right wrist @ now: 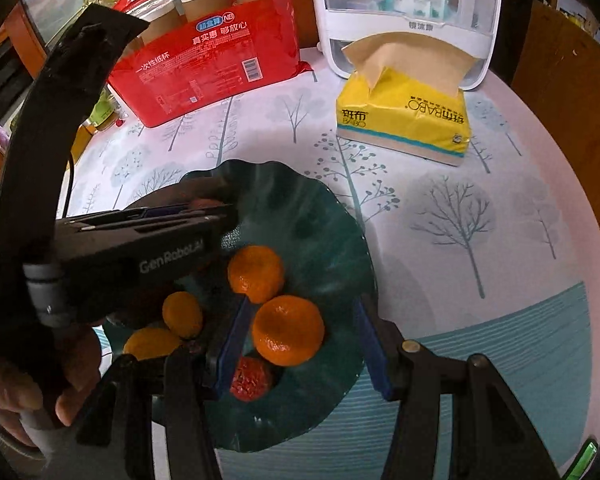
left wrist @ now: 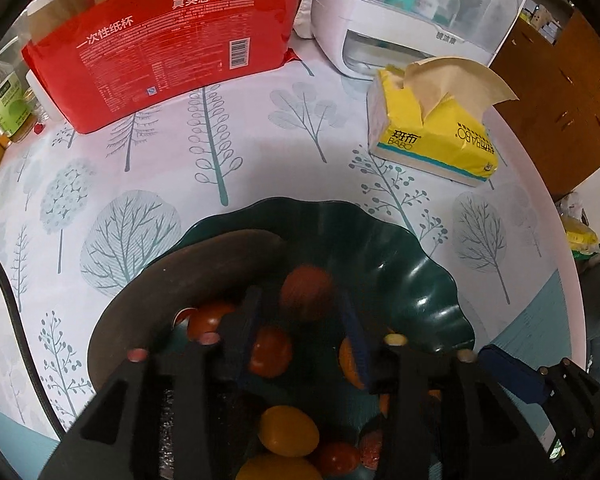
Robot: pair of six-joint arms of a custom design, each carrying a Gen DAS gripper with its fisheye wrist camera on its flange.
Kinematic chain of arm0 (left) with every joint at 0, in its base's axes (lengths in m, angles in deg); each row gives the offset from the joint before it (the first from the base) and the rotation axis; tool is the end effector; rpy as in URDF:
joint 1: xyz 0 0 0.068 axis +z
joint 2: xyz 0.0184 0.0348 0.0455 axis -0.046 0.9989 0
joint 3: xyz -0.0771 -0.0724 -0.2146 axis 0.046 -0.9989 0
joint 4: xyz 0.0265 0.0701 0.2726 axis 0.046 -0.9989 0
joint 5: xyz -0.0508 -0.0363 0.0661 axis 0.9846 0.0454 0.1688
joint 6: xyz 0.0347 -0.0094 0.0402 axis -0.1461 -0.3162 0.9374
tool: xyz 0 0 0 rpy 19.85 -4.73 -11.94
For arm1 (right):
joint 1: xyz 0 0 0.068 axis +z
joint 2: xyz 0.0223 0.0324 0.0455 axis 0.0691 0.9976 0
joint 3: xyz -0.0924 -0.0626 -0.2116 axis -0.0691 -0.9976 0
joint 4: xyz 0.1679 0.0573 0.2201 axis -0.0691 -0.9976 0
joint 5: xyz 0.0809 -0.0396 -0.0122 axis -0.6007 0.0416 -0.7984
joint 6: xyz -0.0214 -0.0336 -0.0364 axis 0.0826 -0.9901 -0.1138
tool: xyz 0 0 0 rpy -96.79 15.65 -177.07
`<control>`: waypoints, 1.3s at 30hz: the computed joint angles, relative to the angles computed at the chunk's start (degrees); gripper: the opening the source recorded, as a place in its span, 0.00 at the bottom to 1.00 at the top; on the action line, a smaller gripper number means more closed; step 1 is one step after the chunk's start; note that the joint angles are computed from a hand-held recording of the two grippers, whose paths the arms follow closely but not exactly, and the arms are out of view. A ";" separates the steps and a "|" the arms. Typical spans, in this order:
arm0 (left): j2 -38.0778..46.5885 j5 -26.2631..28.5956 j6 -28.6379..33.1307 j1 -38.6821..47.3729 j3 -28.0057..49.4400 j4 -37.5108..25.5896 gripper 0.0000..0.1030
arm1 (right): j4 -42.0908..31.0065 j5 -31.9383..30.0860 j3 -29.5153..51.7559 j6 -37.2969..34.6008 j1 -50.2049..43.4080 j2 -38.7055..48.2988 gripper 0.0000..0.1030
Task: Organize fruits
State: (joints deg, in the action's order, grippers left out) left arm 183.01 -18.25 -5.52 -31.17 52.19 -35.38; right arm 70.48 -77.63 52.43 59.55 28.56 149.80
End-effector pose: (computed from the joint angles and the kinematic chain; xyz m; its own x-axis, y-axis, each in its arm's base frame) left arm 0.3006 -0.1632 0.0224 -0.9222 0.0970 -0.3744 0.1589 0.9776 -0.1381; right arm 0.2141 0.0969 0.0517 -0.9090 -0.0073 -0.4168 -0.0731 0.9872 0.1420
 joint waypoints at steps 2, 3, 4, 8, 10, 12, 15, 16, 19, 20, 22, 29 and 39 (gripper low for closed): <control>-0.45 -0.93 -0.20 -0.28 -0.32 0.16 0.70 | 0.61 -0.49 0.18 -0.15 -0.32 0.63 0.52; -0.86 -1.49 -0.05 -0.50 -0.64 0.38 0.72 | 0.85 -0.58 0.27 -0.23 -0.41 0.98 0.52; -1.05 -1.75 0.18 -0.65 -0.75 0.41 0.75 | 1.07 -0.66 0.34 -0.23 -0.48 1.30 0.52; -1.52 -2.26 0.57 -1.02 -0.70 -0.81 0.80 | 1.75 -1.16 0.39 -0.01 -0.48 1.98 0.52; -1.90 -2.65 0.14 -1.19 -0.98 -1.20 0.85 | 1.86 -1.06 0.25 0.08 -0.36 1.81 0.52; -2.82 -3.00 -0.40 -1.25 -1.85 -1.06 0.87 | 1.95 -1.19 0.18 0.16 -0.38 1.69 0.52; -3.80 -2.90 -0.84 -1.24 -2.77 -1.07 0.89 | 2.09 -1.19 0.02 -0.03 -0.44 1.60 0.52; -4.01 -2.82 -0.93 -1.22 -2.97 -1.08 0.89 | 2.06 -1.10 0.00 -0.11 -0.41 1.64 0.52; -5.19 -2.99 -1.60 -1.25 -4.01 -1.22 0.89 | 2.09 -1.28 -0.07 -0.13 -0.59 1.78 0.52; -5.96 -3.11 -1.82 -1.25 -4.69 -1.19 0.89 | 2.13 -1.42 -0.14 -0.07 -0.62 1.74 0.52; -8.12 -3.52 -2.24 -1.30 -6.59 -0.99 0.89 | 2.18 -1.63 -0.50 0.06 -0.52 1.23 0.52; -19.37 -6.03 -4.23 -1.17 -15.81 -1.62 0.92 | 2.62 -1.29 -3.05 1.37 1.90 -2.67 0.52; -50.23 -9.16 -9.48 -2.13 -33.54 -13.56 0.92 | -7.26 3.86 -10.59 11.02 12.94 -20.50 0.52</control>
State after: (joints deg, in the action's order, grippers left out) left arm 132.78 -27.42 -15.00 -33.30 18.65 -48.94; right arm 63.22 -73.77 41.84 70.57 41.50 129.30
